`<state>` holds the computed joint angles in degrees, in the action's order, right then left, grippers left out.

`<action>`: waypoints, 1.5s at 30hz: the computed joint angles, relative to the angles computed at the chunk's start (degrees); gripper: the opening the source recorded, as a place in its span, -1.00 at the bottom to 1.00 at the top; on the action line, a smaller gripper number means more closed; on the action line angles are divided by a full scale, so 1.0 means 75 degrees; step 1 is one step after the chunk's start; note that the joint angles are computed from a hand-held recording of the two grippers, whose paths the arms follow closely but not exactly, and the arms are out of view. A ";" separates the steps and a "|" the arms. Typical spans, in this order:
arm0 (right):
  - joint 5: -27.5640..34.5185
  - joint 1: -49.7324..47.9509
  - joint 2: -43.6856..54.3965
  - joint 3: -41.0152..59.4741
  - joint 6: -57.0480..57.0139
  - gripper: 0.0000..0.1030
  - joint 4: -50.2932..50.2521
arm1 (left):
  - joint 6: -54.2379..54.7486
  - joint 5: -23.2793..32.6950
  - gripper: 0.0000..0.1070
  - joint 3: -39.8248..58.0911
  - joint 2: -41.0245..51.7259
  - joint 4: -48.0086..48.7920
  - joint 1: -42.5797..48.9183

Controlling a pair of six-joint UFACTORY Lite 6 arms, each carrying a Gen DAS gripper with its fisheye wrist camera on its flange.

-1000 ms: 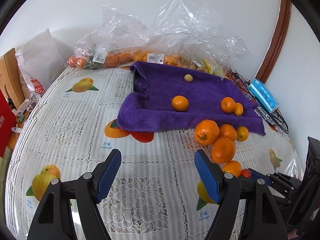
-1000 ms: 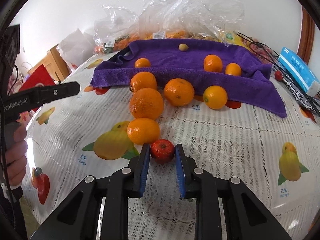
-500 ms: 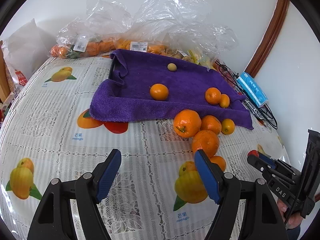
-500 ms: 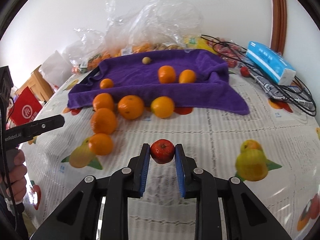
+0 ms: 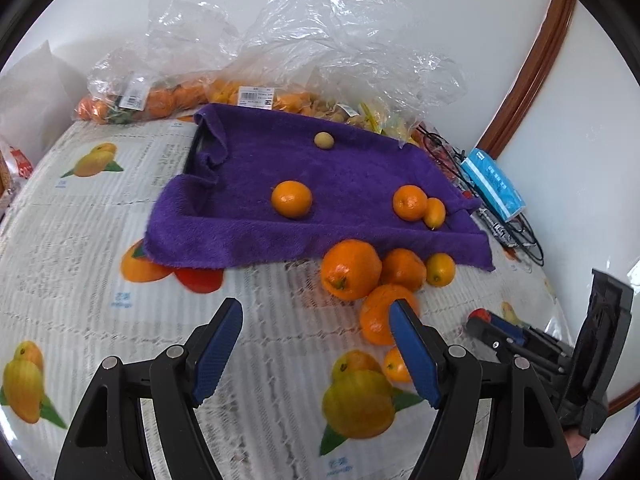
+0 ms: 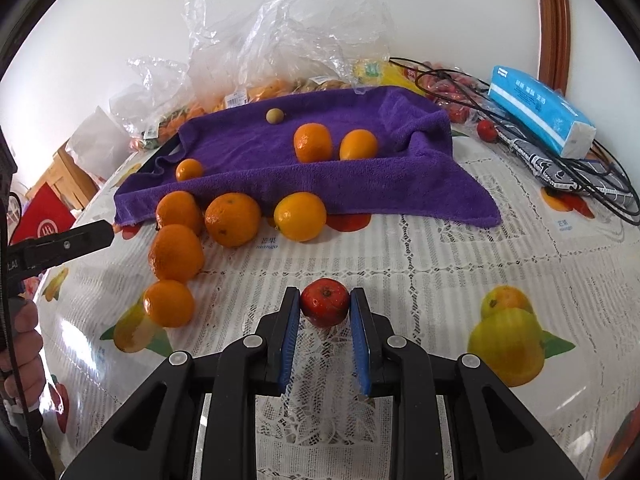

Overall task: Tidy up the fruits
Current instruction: 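Grasp a red tomato with the right gripper while the left gripper grasps a large orange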

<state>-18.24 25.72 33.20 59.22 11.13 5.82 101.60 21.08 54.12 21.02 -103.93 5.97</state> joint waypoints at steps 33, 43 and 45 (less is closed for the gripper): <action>0.0034 -0.0284 0.0073 0.0207 -0.0016 -0.51 -0.0405 | -0.1518 0.0033 -0.24 0.1680 0.1468 0.0652 -0.0439; 0.0027 -0.0036 -0.0555 0.0056 -0.0288 -0.51 0.0004 | -0.1224 0.0100 -0.24 0.0550 0.0249 0.0695 -0.0088; 0.0162 0.0004 -0.0645 0.0126 -0.0478 -0.51 0.0084 | -0.1303 0.0064 -0.24 0.0419 0.0015 0.0815 -0.0050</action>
<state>-17.03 25.75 28.37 60.16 7.54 6.45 91.83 21.56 57.26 21.13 -97.82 5.60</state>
